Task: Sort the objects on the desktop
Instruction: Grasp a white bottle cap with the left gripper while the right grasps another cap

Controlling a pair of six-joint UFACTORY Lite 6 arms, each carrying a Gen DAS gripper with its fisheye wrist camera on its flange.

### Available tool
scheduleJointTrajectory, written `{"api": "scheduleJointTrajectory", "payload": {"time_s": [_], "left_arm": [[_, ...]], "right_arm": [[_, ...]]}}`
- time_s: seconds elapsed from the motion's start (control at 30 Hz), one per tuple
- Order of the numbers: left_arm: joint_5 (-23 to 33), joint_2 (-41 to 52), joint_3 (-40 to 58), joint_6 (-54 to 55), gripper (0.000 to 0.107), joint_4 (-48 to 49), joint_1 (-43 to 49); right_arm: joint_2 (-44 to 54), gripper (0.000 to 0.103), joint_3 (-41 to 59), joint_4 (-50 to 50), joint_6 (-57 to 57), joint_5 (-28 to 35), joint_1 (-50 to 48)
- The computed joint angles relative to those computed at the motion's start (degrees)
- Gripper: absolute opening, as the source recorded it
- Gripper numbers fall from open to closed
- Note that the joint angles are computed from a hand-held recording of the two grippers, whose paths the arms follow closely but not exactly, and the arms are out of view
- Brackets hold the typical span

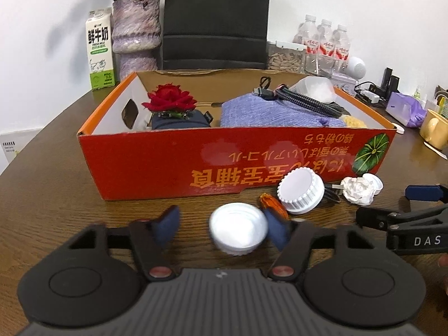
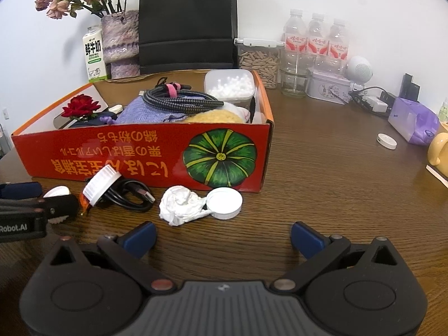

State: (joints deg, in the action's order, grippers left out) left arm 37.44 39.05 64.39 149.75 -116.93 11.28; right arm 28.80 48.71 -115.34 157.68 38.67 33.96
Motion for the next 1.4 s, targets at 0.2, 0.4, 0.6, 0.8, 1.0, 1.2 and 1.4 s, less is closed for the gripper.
{"api": "scheduleJointTrajectory", "payload": {"time_s": [0.2, 0.4, 0.6, 0.8, 1.0, 1.2, 1.4], "left_arm": [[1.41, -1.00, -1.73, 2.47, 0.040, -0.76, 0.22], [2.74, -1.92, -3.13, 4.77, 0.040, -3.07, 0.66], [5.66, -3.12, -4.48, 4.93, 0.040, -3.72, 2.32], [5.61, -2.82, -3.14, 2.30, 0.040, -3.21, 3.30], [5.67, -2.33, -2.08, 0.05, 0.040, -1.47, 3.89], [6.16, -2.39, -1.85, -1.53, 0.040, 0.27, 4.35], [6.20, -2.34, -1.75, -2.02, 0.040, 1.03, 4.43]], "right_arm": [[0.00, 0.103, 0.08, 0.27, -0.18, -0.02, 0.06], [-0.43, 0.103, -0.60, -0.28, 0.46, 0.33, -0.04], [-3.07, 0.103, -3.84, -2.51, 3.93, 2.42, -0.15], [-5.27, 0.101, -6.36, -2.87, 6.32, 4.50, -1.37], [-6.32, 0.093, -7.84, -6.35, 8.88, 5.71, -3.56], [-3.13, 0.073, -4.04, -8.23, 6.07, 3.59, -5.04], [-0.21, 0.057, -0.56, -9.65, 4.39, 1.80, -5.78]]}}
